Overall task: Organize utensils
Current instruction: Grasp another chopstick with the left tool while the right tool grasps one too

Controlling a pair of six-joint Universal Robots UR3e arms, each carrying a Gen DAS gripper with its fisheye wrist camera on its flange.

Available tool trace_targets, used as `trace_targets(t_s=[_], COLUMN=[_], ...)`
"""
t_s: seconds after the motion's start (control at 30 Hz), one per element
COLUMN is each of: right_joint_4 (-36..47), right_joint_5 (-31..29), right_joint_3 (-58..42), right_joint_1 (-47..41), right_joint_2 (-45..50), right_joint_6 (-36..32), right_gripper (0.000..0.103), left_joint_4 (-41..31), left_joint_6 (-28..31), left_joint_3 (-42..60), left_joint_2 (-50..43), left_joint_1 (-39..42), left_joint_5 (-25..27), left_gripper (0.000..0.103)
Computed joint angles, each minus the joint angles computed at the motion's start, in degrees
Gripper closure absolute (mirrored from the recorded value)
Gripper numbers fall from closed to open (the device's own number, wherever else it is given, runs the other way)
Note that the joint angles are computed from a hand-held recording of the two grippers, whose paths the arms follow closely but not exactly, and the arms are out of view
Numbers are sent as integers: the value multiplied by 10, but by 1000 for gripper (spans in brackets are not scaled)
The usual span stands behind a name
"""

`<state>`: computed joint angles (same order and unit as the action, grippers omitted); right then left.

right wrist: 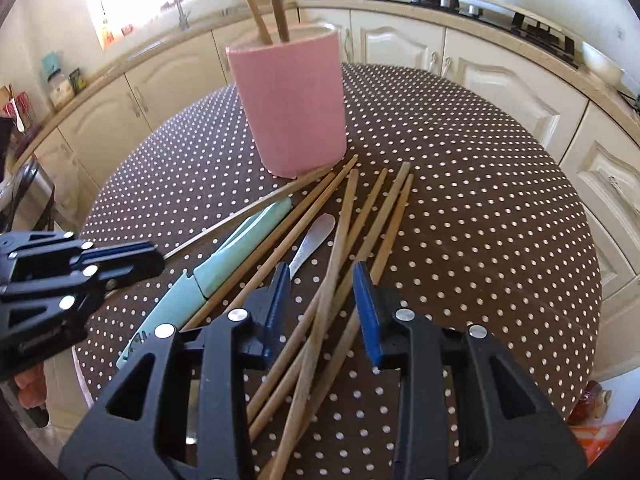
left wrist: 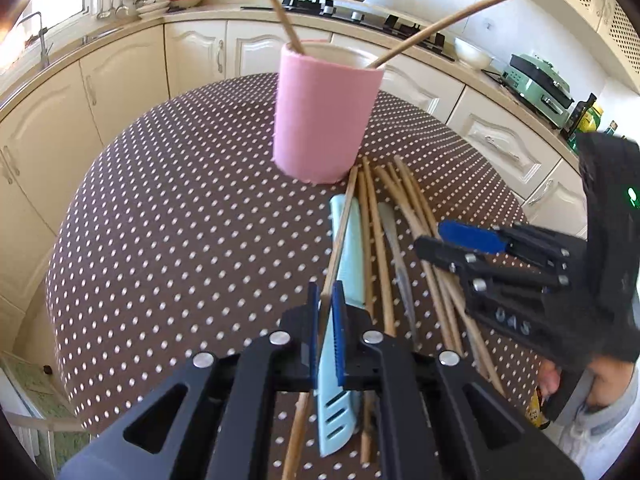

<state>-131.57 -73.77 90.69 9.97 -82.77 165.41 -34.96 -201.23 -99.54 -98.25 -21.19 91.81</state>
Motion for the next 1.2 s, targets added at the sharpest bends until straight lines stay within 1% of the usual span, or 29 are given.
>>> trace_targets(t_s=[0.07,0.17,0.23,0.27,0.33,0.4,0.43,0.53,0.63,0.67,0.7,0.73,0.8,0.87,0.93,1.0,1.1,1.13,1.2], right_joint_4=[11,29,42,51,69,90,97,110,124,127,126,123,118,110,99,105,104,110,125], right_joint_5=[-14,-29,-33,-38,-48,-57,-58,-59,-49,-43,-37,-35,-17,-6,1,7,-4,-5,-13], right_joint_3=[-21,-48,-66,-77,-106,-138,-155,-166,-186,-191,-188,-188,-177,-163,-144,-142,-133,-135,-149], right_joint_1=[9,14,16,18,20,22,22,21,13,10,6,1,-10,-17,-22,-27,-23,-22,-17], right_joint_2=[18,36,48,53,72,92,105,111,125,128,127,128,120,113,102,99,88,89,93], right_joint_6=[2,5,5,3,1,-1,-1,-8,-15,-16,-16,-17,-16,-14,-14,-18,-18,-18,-15], right_gripper=[79,84,85,85,85,86,87,88,88,89,93,95,97,97,97,97,97,96,96], left_joint_4=[-3,-26,-43,-52,-77,-92,-103,-145,-170,-176,-174,-171,-144,-113,-88,-62,-28,-28,-13], left_joint_6=[9,13,24,27,32,39,42,52,63,64,66,64,59,59,58,60,55,51,56], left_joint_3=[-20,14,49,69,109,146,168,233,278,289,291,304,292,254,232,190,151,153,109], left_joint_2=[12,-17,-46,-60,-86,-110,-123,-164,-190,-195,-196,-207,-201,-180,-168,-143,-117,-116,-84], left_joint_1=[12,15,18,15,11,14,16,16,16,16,18,17,14,15,11,10,-1,-4,4], left_joint_5=[-10,-9,-20,-13,-2,-5,-8,-5,-1,-3,-11,-16,-14,-24,-21,-21,-15,-14,-19], left_gripper=[96,95,94,93,86,82,82,82,82,84,92,92,93,94,95,95,96,97,97])
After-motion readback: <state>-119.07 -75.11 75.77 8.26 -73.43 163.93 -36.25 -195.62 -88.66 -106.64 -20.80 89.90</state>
